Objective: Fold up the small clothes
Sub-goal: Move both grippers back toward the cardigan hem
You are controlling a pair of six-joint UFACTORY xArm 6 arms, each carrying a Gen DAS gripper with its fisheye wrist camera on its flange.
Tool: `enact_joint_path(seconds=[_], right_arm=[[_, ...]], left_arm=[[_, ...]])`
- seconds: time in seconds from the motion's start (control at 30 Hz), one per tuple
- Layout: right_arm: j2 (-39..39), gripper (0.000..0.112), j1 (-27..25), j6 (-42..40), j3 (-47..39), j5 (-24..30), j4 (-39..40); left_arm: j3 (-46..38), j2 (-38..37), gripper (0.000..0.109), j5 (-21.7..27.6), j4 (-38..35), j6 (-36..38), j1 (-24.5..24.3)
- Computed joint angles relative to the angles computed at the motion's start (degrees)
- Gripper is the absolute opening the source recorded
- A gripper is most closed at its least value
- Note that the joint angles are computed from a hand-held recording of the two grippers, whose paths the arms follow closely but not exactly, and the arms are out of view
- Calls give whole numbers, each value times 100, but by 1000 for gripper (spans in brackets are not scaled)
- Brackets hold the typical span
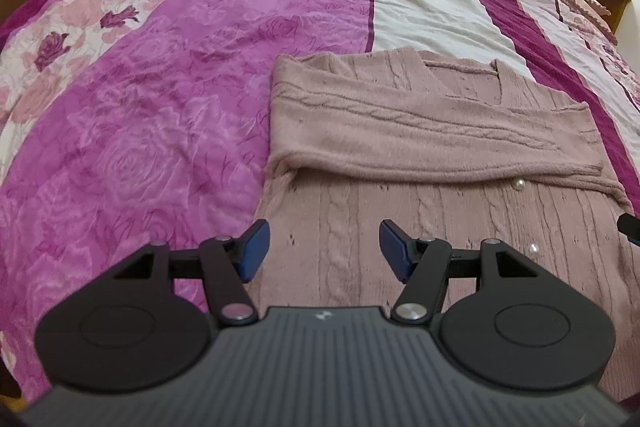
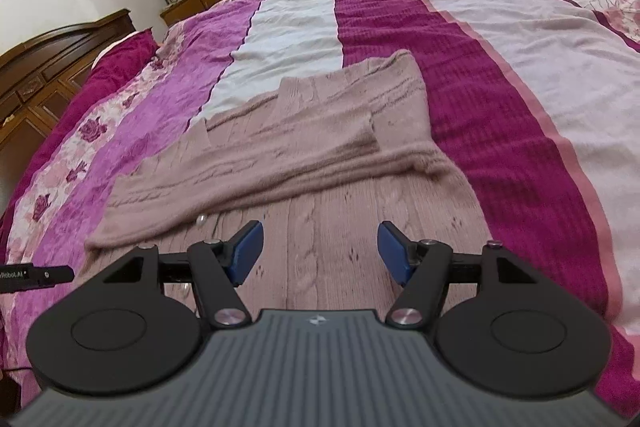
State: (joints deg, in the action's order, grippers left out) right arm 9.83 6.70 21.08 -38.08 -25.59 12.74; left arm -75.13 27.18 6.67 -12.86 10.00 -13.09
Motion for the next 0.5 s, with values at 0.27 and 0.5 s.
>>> enact_joint_path(seconds=[0.27, 0.5], right_arm=[[-474, 70, -509, 1259, 470, 309, -1734], [-913, 71, -1276, 3034, 667, 731, -4322]], left_arm=[[360, -312, 62, 242, -764, 659, 6], [602, -506, 62, 501, -655, 638, 68]])
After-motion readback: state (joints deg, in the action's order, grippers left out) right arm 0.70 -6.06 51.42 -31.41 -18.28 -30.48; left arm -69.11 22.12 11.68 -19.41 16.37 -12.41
